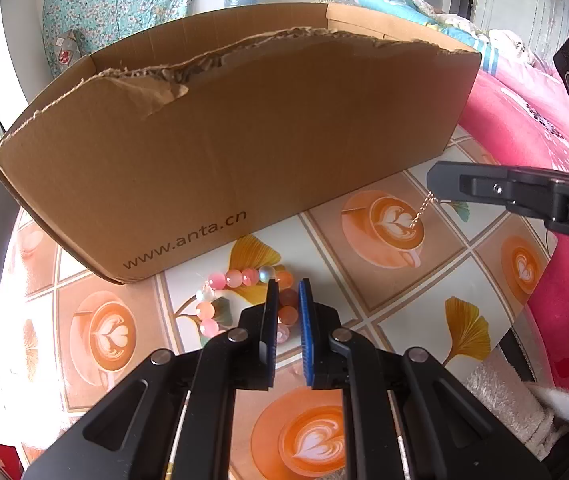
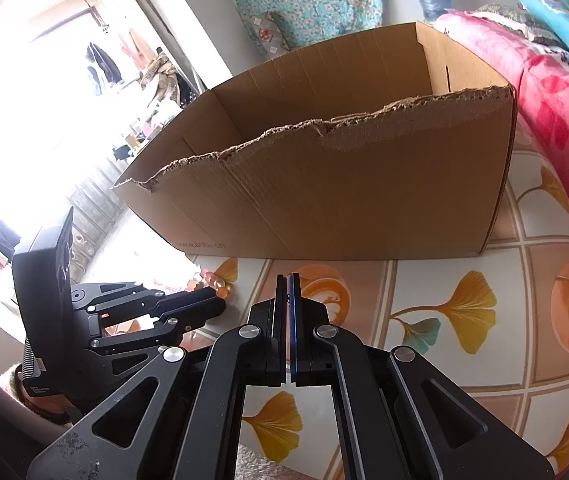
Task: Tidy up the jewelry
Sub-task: 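Carry the pink bead bracelet and gold chain over the box with both grippers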
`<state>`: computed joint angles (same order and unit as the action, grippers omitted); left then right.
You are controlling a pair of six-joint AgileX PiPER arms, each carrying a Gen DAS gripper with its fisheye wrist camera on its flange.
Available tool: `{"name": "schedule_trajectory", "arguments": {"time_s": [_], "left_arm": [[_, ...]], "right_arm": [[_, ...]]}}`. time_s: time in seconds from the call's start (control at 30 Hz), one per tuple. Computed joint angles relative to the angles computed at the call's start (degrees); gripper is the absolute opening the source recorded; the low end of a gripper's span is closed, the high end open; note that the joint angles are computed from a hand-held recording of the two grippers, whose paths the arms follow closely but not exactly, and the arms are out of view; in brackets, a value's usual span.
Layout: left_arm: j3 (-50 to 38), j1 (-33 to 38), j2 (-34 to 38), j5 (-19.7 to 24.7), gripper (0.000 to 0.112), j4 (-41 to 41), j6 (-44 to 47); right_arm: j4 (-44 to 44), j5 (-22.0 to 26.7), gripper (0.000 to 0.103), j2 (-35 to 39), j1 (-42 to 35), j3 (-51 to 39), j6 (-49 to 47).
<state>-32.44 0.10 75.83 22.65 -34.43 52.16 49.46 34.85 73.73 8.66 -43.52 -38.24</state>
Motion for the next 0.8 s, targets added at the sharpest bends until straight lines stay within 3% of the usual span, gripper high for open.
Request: {"name": "schedule_trajectory", "arguments": {"time_s": [0.13,0.3,0.43,0.8], "left_arm": [[1.0,0.9,-0.3,-0.5,0.009,-4.0,4.6],[1.9,7.5,-3.5,4.5,0.009,-15.8,18.7],[0.1,15.6,-5.7,14.2,0.009,-19.9,24.8],[-10.0,33.5,-6.5,42.5,0.009,-23.4,26.4]], "right_arm": [[0.1,0.1,0.0,-0.6,-0.3,0.1,0.0],[1.2,2.6,0.0,-2.6,-3.0,-0.5,-1.0],[3.1,5.2,0.0,-4.4,-5.7,-1.8,-2.4],[7.6,9.8,0.0,-5.0,-9.0,-8.0,-5.2]]}}
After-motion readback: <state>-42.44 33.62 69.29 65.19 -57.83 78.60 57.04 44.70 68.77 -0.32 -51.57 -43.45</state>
